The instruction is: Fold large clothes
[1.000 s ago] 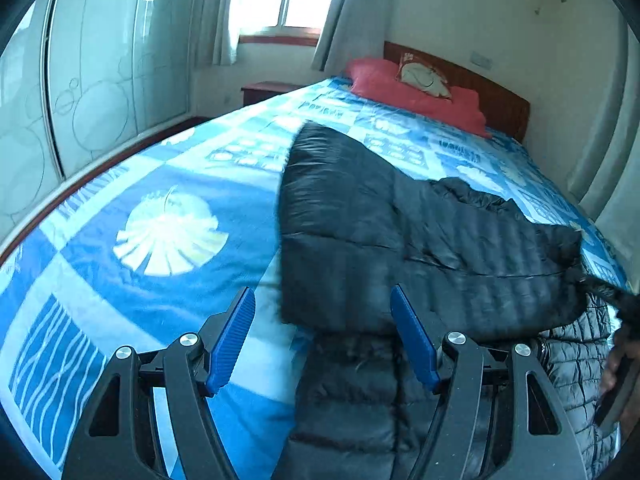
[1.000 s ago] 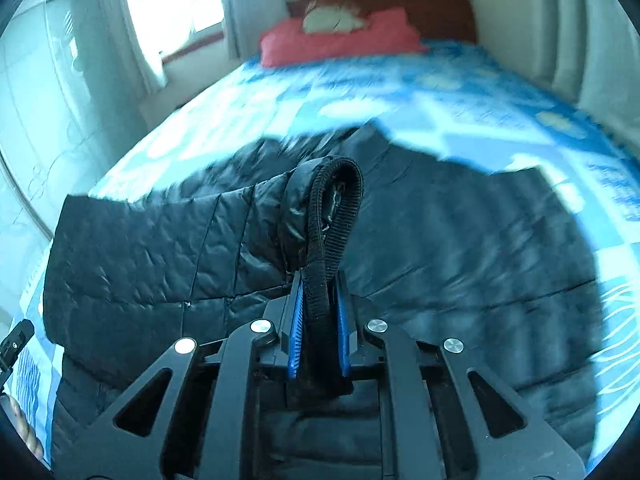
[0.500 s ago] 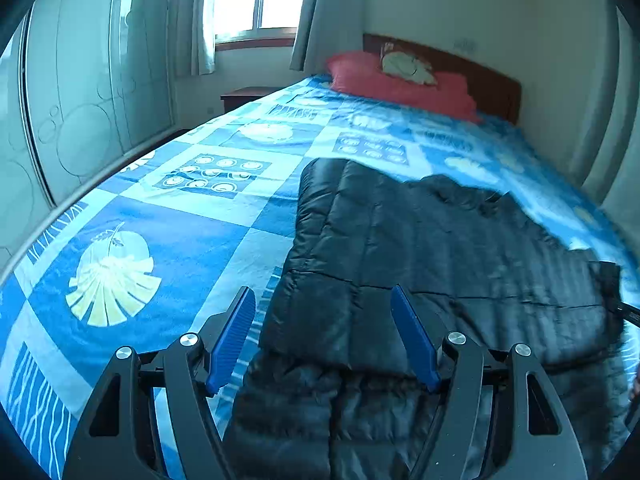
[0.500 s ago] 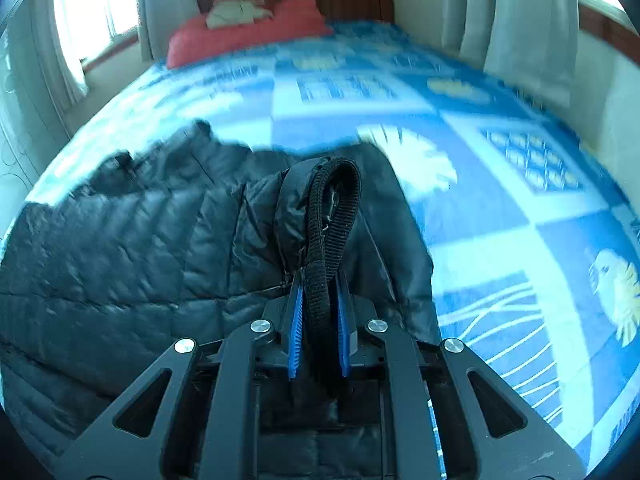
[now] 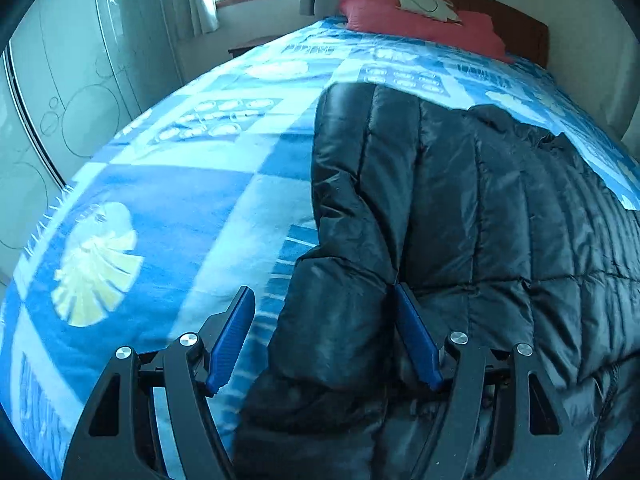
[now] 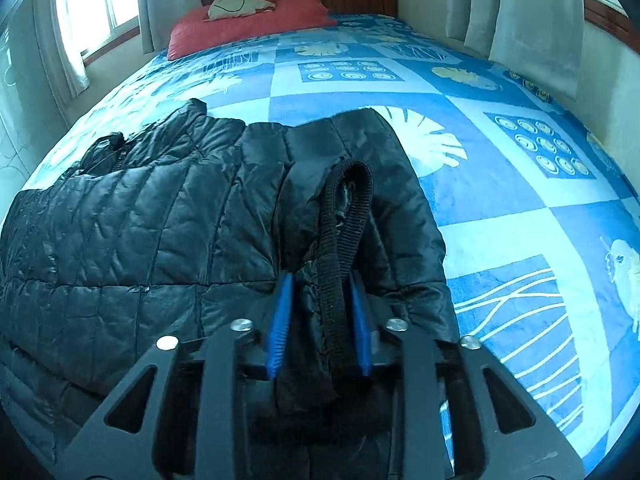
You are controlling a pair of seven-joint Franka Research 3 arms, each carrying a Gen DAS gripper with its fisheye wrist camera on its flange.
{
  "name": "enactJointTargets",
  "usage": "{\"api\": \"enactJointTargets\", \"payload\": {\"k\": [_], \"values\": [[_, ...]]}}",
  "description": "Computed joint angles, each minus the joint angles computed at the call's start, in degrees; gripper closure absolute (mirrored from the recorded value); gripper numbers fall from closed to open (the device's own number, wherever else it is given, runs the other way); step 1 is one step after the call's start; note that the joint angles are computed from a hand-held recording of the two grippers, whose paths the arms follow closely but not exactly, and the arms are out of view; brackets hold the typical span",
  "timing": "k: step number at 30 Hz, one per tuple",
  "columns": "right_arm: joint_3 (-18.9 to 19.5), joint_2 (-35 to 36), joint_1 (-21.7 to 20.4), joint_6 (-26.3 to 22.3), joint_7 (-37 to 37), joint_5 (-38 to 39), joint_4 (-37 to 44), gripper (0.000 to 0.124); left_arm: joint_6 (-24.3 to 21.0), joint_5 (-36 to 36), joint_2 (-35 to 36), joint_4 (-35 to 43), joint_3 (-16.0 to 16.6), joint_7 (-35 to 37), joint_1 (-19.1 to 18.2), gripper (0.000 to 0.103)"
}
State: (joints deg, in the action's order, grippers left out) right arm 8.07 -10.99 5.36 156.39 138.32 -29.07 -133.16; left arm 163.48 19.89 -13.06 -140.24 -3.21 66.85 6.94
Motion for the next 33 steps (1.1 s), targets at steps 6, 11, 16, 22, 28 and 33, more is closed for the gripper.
{"api": "enactJointTargets", "payload": {"k": [6, 11, 16, 22, 28, 33], "values": [[4.22, -5.29, -2.47, 3.90, 9.36, -8.02, -1.10, 0.060, 5.89, -0.32, -9.34, -5.84, 0.85, 0.13, 0.73, 0.032], [4.16, 1.80, 1.81, 5.38, 2.12, -2.38, 4.34, 0.060, 9.91, -0.72, -3.46, -1.51, -0.80, 1.02, 0.27, 0.032], [1.15, 9.62, 7.35, 2.91, -4.10, 3.83, 7.63, 0.058, 3.62, 2.88, 5.47, 3.85, -2.54, -1.35, 1.39, 0.030], [-1.74, 8.74, 10.25, 2.37, -5.58, 5.98, 8.29, 0.059, 1.97, -2.48, 3.11, 3.54, 0.01, 4.33, -1.24, 0.032], [-2.14, 11.14, 9.56, 3.36, -1.51, 2.41, 14.10, 0.058, 11.26, -3.46, 0.78, 3.71, 0.53, 4.17, -1.14, 0.032], [-4.85, 18.39, 12.47, 0.69, -4.51, 4.94, 21.48, 0.058, 6.21, 12.65, 11.35, 14.80, -4.80, -10.55, 4.39, 0.032]]}}
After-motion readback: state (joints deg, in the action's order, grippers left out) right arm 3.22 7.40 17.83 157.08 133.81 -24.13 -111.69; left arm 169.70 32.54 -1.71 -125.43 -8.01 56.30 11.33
